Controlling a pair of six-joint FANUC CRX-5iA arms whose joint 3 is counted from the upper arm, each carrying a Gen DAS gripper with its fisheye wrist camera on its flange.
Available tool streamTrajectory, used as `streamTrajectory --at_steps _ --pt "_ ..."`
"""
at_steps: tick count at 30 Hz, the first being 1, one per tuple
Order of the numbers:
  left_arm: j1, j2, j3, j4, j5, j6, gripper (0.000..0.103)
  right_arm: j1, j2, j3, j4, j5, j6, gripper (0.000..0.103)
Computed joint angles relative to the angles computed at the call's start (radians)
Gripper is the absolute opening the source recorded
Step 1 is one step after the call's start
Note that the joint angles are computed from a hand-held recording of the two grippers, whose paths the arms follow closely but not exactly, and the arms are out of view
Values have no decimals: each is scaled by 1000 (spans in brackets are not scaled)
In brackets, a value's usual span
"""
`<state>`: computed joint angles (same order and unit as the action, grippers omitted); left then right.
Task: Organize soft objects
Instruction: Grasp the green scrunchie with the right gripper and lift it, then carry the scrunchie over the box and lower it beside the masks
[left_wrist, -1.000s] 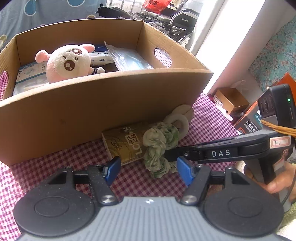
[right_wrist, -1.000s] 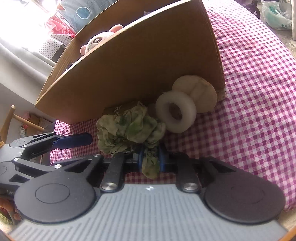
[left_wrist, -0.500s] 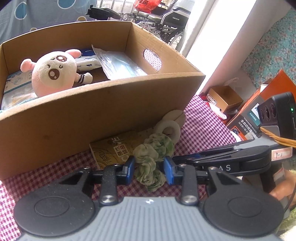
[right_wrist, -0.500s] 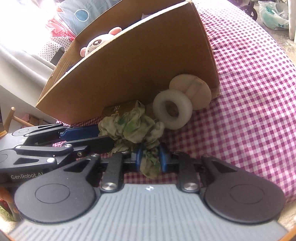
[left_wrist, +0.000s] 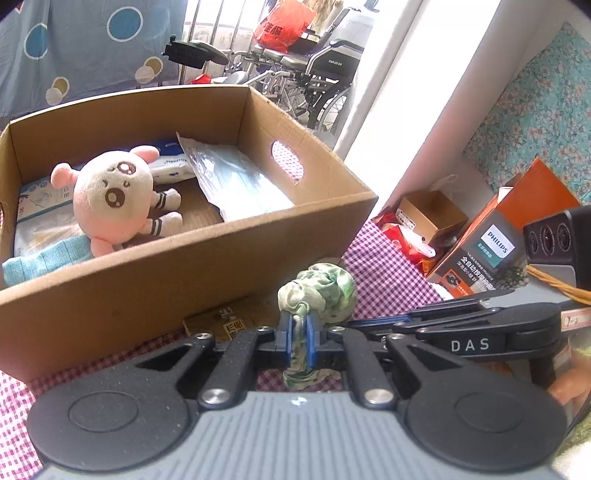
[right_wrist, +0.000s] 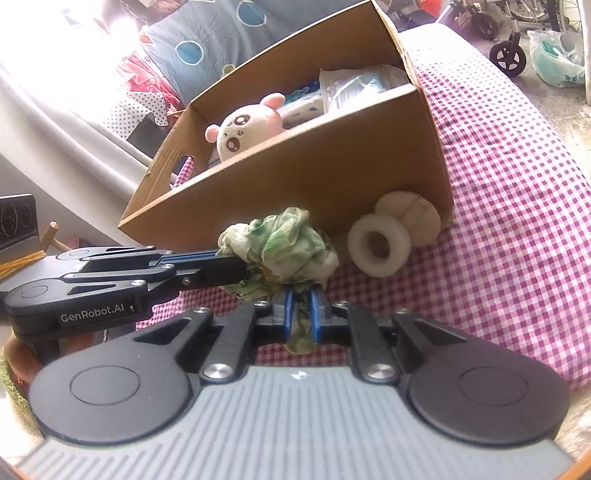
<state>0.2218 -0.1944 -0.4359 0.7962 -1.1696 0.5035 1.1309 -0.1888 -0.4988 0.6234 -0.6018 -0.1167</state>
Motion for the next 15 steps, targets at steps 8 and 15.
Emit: streamTrajectory --at_steps 8,15 --pt "-26 39 116 81 55 -27 8 -83 30 129 7 24 200 9" --pt "-123 220 347 -44 156 116 8 -259 218 479 -359 -78 739 9"
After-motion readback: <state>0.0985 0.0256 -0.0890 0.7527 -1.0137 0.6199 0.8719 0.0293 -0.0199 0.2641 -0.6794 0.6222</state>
